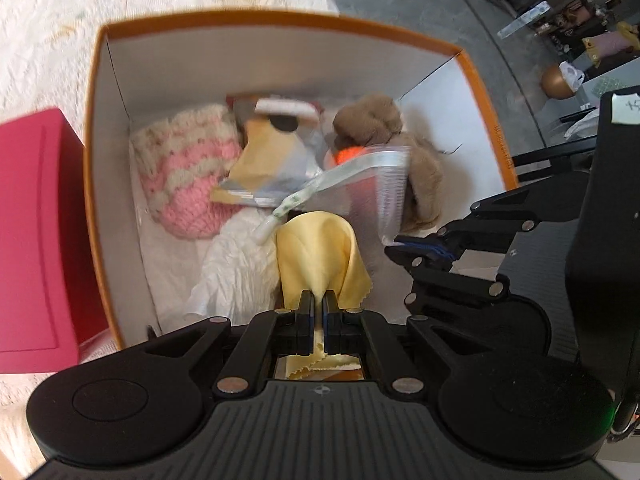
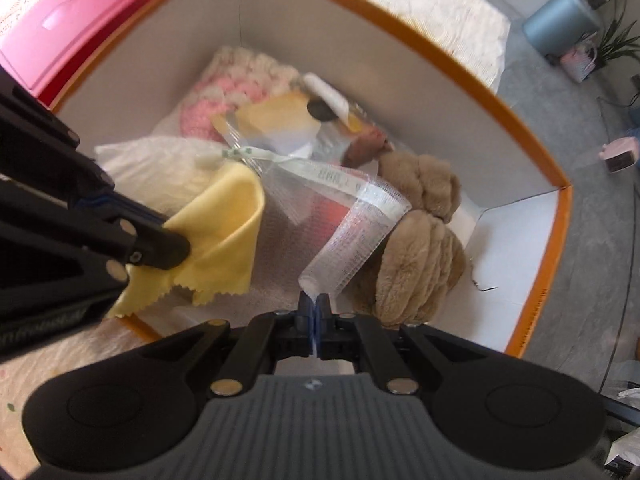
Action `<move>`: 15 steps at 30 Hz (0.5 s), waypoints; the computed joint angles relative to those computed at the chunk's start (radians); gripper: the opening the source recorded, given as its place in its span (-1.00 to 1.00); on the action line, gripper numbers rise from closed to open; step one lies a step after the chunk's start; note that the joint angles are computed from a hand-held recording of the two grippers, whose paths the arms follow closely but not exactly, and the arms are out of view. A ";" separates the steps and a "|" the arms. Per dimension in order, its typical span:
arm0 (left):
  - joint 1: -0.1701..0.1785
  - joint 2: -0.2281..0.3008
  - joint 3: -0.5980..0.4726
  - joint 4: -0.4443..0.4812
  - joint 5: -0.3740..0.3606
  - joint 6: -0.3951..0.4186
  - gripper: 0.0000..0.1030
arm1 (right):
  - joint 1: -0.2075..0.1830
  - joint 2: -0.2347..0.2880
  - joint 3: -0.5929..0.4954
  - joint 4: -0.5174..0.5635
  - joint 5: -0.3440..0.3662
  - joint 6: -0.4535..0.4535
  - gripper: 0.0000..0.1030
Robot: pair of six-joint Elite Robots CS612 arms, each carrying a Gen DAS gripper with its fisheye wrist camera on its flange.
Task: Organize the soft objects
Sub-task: 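Open both grippers to drop the cloth and mesh bag into the box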
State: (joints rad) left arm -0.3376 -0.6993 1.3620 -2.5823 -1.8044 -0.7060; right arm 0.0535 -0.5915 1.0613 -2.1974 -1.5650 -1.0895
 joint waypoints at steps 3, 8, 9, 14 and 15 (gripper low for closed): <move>0.007 0.014 -0.010 0.012 -0.033 -0.015 -0.93 | 0.000 0.019 -0.024 0.027 -0.015 0.003 -1.00; 0.007 0.025 -0.017 0.005 -0.043 -0.037 -0.70 | -0.001 0.025 -0.028 0.042 -0.022 0.021 -0.92; 0.006 0.023 -0.012 -0.001 -0.038 -0.042 -0.55 | -0.001 0.024 -0.025 0.036 -0.023 0.022 -0.92; 0.007 0.003 0.021 -0.049 -0.024 -0.047 -0.10 | -0.002 0.012 -0.008 -0.001 -0.023 0.021 -0.46; 0.007 -0.003 0.031 -0.063 -0.022 -0.048 -0.08 | -0.002 0.008 -0.006 -0.002 -0.019 0.022 -0.41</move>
State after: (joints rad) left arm -0.3311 -0.7026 1.3926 -2.6449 -1.8266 -0.7539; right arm 0.0511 -0.5832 1.0553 -2.1990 -1.5837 -1.0675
